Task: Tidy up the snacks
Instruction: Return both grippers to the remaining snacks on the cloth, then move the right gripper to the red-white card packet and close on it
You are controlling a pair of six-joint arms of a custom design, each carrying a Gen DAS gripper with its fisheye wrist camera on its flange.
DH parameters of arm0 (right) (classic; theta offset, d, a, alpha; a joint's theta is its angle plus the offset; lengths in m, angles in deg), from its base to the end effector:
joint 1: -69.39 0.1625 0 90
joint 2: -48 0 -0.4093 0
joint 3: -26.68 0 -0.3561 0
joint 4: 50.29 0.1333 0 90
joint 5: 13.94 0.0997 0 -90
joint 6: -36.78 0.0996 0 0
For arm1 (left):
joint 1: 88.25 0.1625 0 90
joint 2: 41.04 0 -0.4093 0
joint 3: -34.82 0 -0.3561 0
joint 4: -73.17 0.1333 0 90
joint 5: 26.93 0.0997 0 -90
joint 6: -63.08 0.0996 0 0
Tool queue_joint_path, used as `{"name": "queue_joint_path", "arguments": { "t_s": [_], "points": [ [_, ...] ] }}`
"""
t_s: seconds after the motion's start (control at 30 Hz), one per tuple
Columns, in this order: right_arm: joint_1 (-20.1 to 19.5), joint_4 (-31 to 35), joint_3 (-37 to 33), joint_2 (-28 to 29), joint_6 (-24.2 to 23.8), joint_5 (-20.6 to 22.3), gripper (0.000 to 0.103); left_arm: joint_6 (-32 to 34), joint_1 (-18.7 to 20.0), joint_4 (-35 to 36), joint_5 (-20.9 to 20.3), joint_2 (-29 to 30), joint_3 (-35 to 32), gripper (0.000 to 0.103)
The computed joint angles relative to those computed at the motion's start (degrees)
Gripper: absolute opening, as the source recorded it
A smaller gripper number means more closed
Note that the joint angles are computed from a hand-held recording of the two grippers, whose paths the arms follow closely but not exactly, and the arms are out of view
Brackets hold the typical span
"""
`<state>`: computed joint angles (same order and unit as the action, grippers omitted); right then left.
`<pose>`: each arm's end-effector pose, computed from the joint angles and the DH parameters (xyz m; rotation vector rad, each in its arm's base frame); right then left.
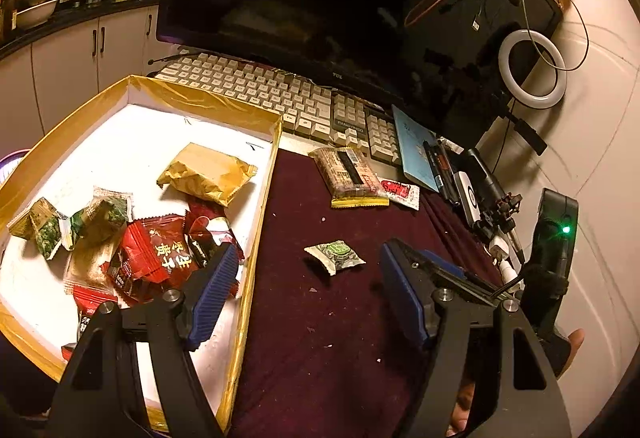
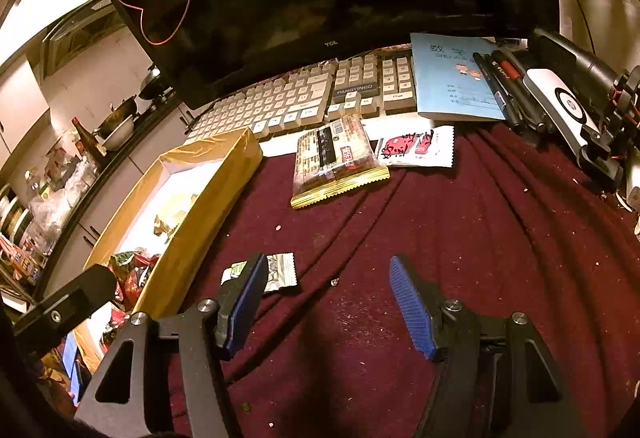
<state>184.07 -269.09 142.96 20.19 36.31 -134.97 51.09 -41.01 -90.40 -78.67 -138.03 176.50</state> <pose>0.2844 -0.4226 -0.0031 0.3028 -2.5571 1.0690 -0.0798 -0.3735 0.2980 0.4649 2.5631 -1.0071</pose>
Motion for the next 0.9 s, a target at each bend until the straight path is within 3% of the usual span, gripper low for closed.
{"name": "queue_joint_path", "arguments": {
  "t_s": [0.27, 0.37, 0.53, 0.73, 0.8, 0.9],
  "points": [
    [-1.01, -2.06, 1.18, -0.56, 0.80, 2.27, 0.066, -0.28, 0.43, 0.75, -0.64, 0.37, -0.23, 0.072],
    [-1.19, -2.00, 1.20, -0.68, 0.91, 2.74, 0.066, -0.62, 2.30, 2.28, -5.55, -0.50, -1.39, 0.072],
    [-1.42, -0.27, 1.40, -1.32, 1.29, 3.56, 0.065, -0.37, 5.01, 2.62, -10.41, -1.31, -2.84, 0.072],
    [-2.67, 6.39, 0.94, -4.62, 5.25, 5.55, 0.063, -0.59, 6.11, 2.59, -10.68, -1.05, -3.75, 0.072],
    [-2.53, 9.58, -0.56, -5.74, 5.46, 4.40, 0.063, -0.68, 6.01, 2.68, -10.62, -0.82, -3.85, 0.072],
    [-1.82, 18.68, -5.51, -6.75, 4.97, -1.51, 0.064, -0.09, 4.99, 2.79, -9.80, -0.84, -3.53, 0.072]
  ]
}}
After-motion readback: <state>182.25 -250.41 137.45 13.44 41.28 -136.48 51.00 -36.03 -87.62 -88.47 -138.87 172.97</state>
